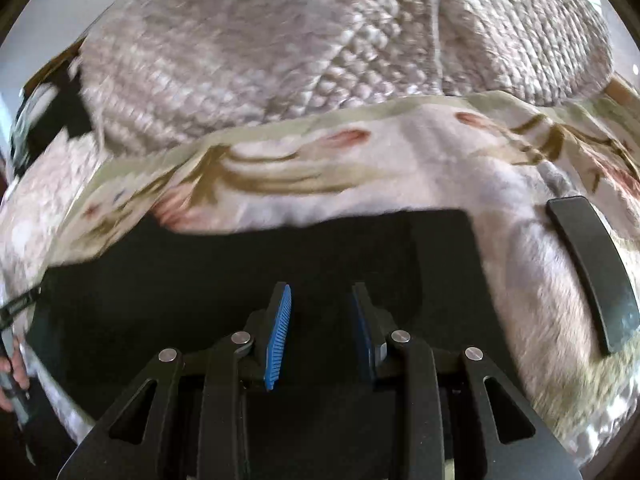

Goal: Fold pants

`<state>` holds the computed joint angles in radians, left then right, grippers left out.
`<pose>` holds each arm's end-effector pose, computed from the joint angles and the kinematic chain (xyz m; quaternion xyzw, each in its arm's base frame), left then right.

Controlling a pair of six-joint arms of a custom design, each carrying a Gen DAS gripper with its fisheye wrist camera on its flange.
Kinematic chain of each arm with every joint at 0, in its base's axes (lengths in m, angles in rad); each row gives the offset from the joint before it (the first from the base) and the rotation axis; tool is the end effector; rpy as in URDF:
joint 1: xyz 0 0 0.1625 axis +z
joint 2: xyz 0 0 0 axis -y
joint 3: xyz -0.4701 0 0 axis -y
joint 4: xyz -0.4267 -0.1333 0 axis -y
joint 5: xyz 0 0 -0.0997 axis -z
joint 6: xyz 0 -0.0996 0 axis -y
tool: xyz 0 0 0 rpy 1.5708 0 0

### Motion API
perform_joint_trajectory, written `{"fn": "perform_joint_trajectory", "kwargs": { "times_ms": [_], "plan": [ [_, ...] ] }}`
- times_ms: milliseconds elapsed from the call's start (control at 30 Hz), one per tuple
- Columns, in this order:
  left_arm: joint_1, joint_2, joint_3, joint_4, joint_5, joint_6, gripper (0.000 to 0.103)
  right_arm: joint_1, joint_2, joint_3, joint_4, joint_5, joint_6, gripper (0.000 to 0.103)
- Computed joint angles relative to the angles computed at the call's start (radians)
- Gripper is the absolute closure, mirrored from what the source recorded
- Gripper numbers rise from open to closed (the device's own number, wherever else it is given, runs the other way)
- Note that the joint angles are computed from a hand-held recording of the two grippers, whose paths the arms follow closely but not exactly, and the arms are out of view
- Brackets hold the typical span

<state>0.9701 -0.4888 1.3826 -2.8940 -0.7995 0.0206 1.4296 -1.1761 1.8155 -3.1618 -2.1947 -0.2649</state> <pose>-0.2865 -0.7768 0.0272 0.2004 0.8864 -0.2943 0.2957 -0.0167 -0.6510 0.3761 -0.0880 -0.8531 0.3720 0.3551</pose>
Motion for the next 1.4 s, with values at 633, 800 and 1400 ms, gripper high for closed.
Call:
{"fn": "perform_joint_trajectory", "kwargs": {
  "times_ms": [633, 800, 1400],
  "plan": [
    [-0.041, -0.048, 0.152, 0.003, -0.036, -0.039, 0.064, 0.066, 0.008, 0.117, -0.019, -0.076, -0.085, 0.072],
    [-0.052, -0.063, 0.176, -0.008, -0.052, -0.040, 0.064, 0.078, -0.001, 0.132, -0.022, -0.060, -0.077, 0.071],
    [-0.037, -0.054, 0.171, -0.002, -0.037, -0.028, 0.064, 0.082, 0.021, 0.115, 0.020, -0.055, -0.079, 0.063]
  ]
}}
